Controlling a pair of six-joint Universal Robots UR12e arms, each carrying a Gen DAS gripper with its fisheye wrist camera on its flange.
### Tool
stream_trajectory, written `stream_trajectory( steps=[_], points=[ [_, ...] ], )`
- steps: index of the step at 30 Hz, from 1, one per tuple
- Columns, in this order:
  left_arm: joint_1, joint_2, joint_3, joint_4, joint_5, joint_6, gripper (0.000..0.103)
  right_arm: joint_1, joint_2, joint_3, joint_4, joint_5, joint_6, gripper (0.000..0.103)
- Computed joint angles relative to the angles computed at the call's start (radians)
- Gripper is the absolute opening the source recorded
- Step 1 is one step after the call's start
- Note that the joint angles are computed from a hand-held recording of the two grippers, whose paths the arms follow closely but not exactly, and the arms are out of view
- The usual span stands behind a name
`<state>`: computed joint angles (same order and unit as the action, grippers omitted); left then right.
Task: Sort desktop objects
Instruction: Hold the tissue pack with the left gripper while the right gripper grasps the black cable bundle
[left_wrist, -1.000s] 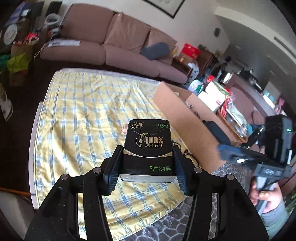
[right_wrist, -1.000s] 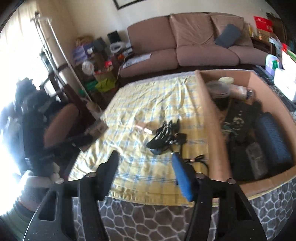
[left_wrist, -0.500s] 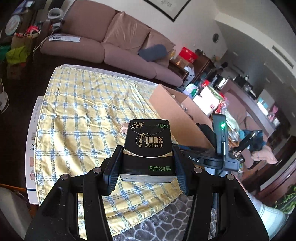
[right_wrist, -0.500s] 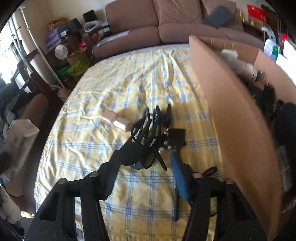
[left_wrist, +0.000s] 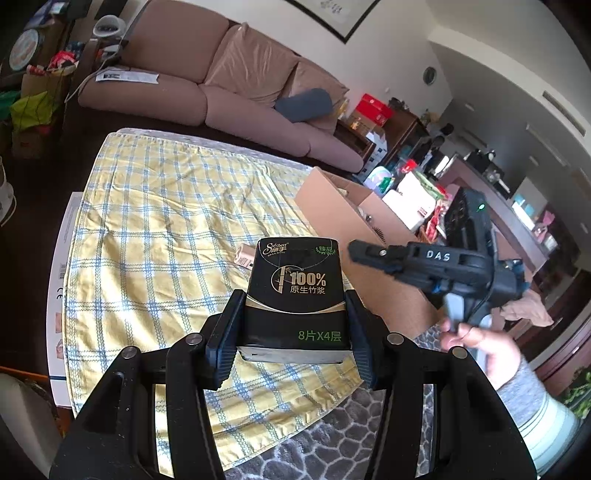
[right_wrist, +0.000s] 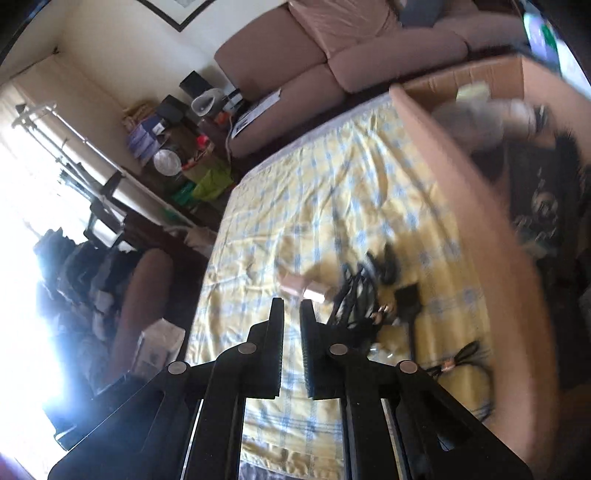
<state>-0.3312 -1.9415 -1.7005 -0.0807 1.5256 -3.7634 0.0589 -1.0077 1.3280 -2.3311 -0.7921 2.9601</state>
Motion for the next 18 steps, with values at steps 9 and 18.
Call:
stream_trajectory(
  steps=[9, 18],
  points=[
    [0.005, 0.006, -0.012, 0.014, -0.004, -0.017, 0.049, 0.011, -0.024, 0.025, 0.056, -0.159, -0.066, 0.070],
    [0.004, 0.006, -0.009, 0.019, -0.010, -0.015, 0.049, 0.061, -0.048, 0.068, 0.018, -0.399, -0.284, 0.071]
  ],
)
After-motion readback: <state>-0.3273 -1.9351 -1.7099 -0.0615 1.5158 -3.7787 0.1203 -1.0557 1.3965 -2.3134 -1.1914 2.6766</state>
